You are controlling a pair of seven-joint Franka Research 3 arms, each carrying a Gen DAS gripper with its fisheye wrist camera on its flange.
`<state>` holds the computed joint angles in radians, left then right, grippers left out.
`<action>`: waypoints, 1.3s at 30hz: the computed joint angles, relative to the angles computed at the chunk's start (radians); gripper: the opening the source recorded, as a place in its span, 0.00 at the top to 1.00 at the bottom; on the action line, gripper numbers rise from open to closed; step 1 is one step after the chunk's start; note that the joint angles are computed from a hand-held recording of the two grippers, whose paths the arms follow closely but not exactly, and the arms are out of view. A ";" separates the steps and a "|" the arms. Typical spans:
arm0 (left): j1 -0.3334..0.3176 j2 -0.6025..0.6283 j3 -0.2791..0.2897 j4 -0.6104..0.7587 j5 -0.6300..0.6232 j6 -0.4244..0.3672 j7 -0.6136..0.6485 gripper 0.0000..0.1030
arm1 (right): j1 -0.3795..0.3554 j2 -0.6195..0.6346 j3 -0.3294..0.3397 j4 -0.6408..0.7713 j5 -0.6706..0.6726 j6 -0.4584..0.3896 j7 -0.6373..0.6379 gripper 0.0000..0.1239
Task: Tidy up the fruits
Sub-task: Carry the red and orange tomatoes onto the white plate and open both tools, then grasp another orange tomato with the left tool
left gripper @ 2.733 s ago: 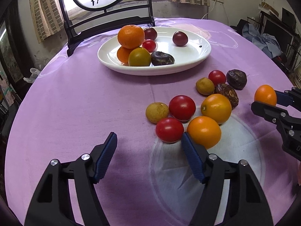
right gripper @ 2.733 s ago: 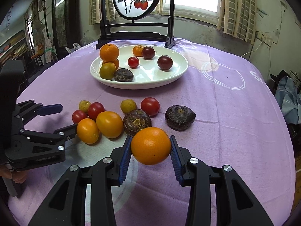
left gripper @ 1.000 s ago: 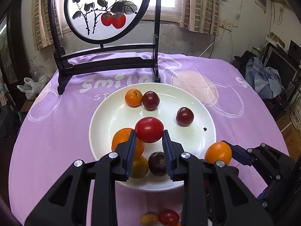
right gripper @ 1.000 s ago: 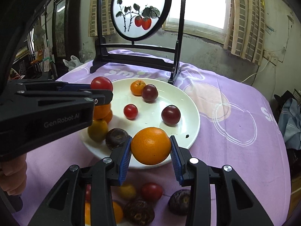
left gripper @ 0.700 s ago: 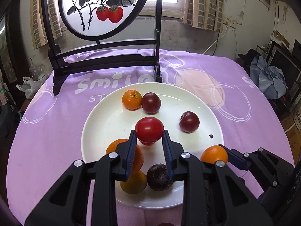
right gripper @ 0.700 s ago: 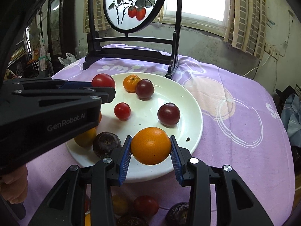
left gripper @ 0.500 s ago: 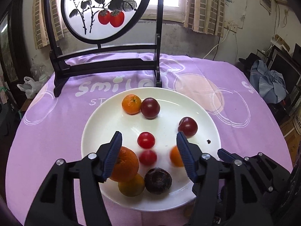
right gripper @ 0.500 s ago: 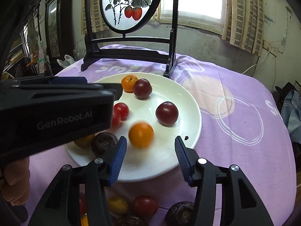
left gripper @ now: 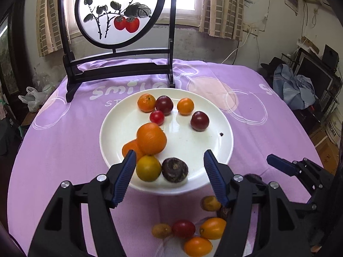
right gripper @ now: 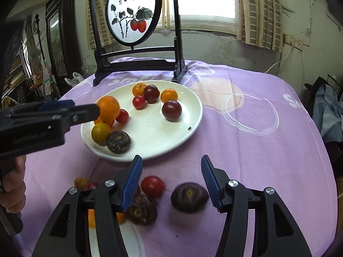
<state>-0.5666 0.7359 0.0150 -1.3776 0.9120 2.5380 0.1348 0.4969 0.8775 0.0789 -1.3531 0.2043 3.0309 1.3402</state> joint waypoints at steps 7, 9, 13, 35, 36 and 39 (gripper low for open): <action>-0.027 -0.069 -0.007 -0.139 0.053 0.042 -0.107 0.38 | -0.057 -0.095 0.066 -0.189 0.042 0.086 -0.044 0.53; -0.030 -0.083 -0.010 -0.171 0.068 0.047 -0.140 0.37 | -0.069 -0.113 0.082 -0.228 0.050 0.104 -0.057 0.53; -0.029 -0.101 -0.022 -0.219 0.091 0.056 -0.199 0.36 | -0.087 -0.134 0.107 -0.278 0.066 0.125 -0.076 0.53; -0.049 -0.014 -0.066 -0.186 -0.017 0.062 -0.067 0.38 | -0.136 -0.156 0.162 -0.355 0.087 0.161 -0.130 0.52; -0.053 -0.007 -0.063 -0.177 -0.021 0.055 -0.061 0.42 | -0.138 -0.156 0.166 -0.355 0.088 0.160 -0.132 0.52; -0.034 0.021 -0.081 -0.149 -0.068 0.065 0.003 0.55 | -0.154 -0.157 0.185 -0.359 0.090 0.161 -0.142 0.52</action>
